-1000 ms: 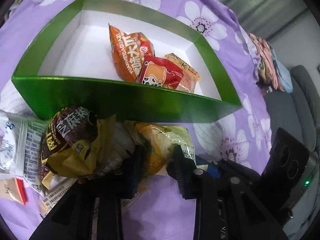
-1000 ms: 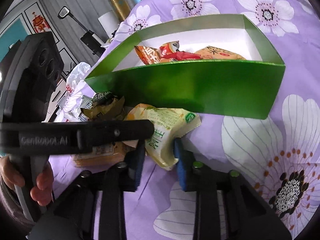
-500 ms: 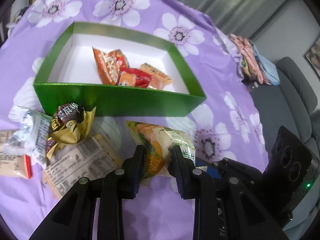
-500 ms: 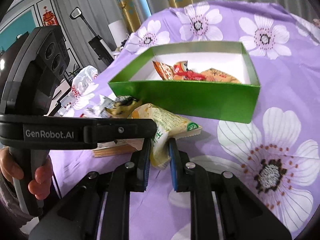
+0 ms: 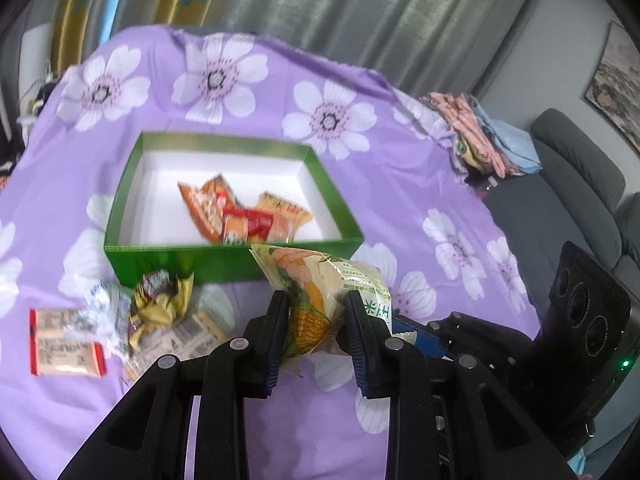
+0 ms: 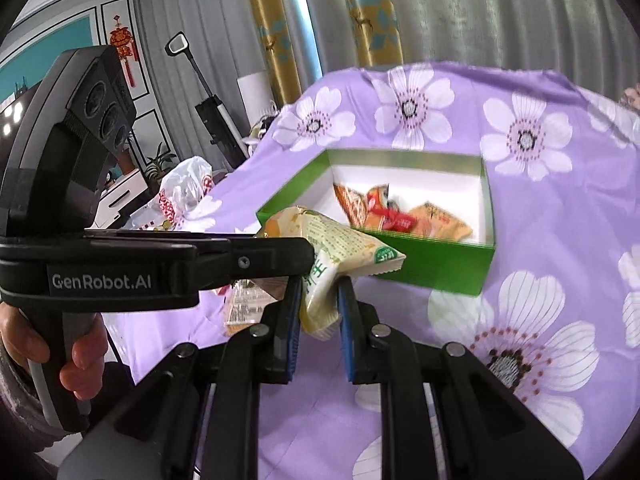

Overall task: Organize snacks
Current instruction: 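Lift the pale green bag and carry it over the green box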

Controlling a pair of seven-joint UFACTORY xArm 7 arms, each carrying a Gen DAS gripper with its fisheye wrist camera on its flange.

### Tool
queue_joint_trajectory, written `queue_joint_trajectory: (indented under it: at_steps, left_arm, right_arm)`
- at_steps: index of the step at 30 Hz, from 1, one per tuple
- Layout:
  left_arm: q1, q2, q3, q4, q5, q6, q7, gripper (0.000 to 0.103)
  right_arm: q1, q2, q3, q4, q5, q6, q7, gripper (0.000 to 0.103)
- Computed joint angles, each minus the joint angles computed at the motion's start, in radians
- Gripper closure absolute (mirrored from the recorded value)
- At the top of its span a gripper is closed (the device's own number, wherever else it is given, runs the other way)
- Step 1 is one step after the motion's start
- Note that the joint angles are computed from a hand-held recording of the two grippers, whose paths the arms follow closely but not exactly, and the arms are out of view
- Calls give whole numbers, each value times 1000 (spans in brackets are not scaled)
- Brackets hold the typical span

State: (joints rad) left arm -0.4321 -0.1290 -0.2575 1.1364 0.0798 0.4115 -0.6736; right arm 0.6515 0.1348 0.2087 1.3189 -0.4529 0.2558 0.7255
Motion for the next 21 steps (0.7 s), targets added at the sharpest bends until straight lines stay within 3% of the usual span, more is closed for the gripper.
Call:
queue_joint_trajectory:
  at_steps: [12,21]
  left_arm:
    - [15,77,5,175,158,16,-5,74]
    - [-2,178,45,309,207,22,17,74]
  right_arm:
    - [5,35,-40,148,-111,34,29,85]
    - [0,111,-73,274,-101,45,-24,85]
